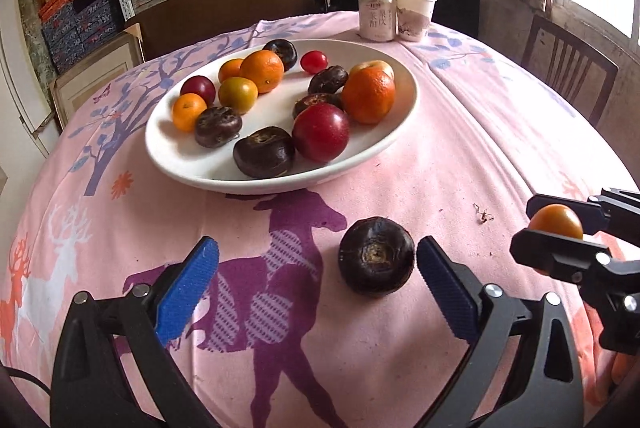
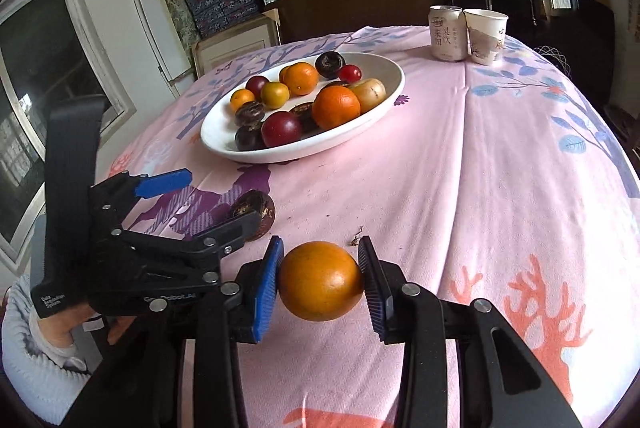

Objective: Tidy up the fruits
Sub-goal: 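Grasp a dark brown fruit with the left tool while the right tool grasps a mandarin, then place the dark brown fruit and mandarin on the plate and open both tools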

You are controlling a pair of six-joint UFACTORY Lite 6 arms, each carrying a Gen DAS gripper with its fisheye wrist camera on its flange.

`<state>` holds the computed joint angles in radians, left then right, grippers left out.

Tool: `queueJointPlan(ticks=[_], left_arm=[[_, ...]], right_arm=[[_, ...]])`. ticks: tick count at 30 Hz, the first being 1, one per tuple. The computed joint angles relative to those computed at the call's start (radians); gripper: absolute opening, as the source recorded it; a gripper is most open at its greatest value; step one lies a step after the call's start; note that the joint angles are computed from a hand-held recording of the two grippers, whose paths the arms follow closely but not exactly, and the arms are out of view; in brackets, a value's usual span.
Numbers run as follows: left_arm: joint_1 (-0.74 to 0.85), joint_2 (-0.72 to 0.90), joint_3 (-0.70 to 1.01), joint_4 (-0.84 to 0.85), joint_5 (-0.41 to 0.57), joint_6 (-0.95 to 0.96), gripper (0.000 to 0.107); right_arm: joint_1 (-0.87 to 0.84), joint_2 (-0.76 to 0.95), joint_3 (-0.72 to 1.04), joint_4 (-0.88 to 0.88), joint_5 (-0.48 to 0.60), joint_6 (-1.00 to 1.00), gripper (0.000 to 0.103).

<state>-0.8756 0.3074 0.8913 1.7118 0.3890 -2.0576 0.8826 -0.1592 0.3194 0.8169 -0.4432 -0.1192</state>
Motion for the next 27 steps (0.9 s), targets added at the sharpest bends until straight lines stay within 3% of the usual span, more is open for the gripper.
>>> queueJointPlan(ticks=[2,4,5,6,10,15,18,22,24,27], left_arm=[[0.031,0.015,0.017,0.071,-0.096,-0.044,0.076],[0.029,0.046,0.044,0.036,-0.132,0.007,0.05],[0.021,0.048,0.043,0.038,-0.127,0.01,0.049],[0.02,0.044,0.04,0.05,-0.132,0.001,0.041],[0.04,-0.007,-0.019,0.263,-0.146,-0.234,0.04],[0.067,-0.218,-0.177,0.421,-0.115,-0.412,0.04],[0.127,-0.309,-0.19,0.282,-0.116,-0.252,0.04],[0.236,-0.281,-0.063,0.02,-0.144,0.063,0.04],[0.281,-0.226,0.012,-0.026,-0.168,0.114,0.04],[0.318,-0.114,0.117,-0.004,-0.194,0.093,0.04]], right_arm=[[-0.006,0.006,0.002,-0.023,0.001,0.018,0.039],[-0.016,0.004,-0.003,-0.055,0.001,0.044,0.039],[-0.02,0.004,-0.003,-0.063,0.002,0.051,0.039],[-0.022,0.006,-0.002,-0.071,0.001,0.06,0.039],[-0.023,0.002,-0.009,-0.08,-0.002,0.074,0.039],[-0.029,-0.025,-0.024,-0.066,-0.018,0.074,0.039],[-0.052,-0.058,0.006,-0.044,0.018,0.013,0.039],[-0.108,-0.049,0.18,0.201,0.111,-0.348,0.039],[-0.133,0.022,0.305,0.308,0.121,-0.508,0.039],[-0.185,0.186,0.491,0.253,0.163,-0.495,0.039]])
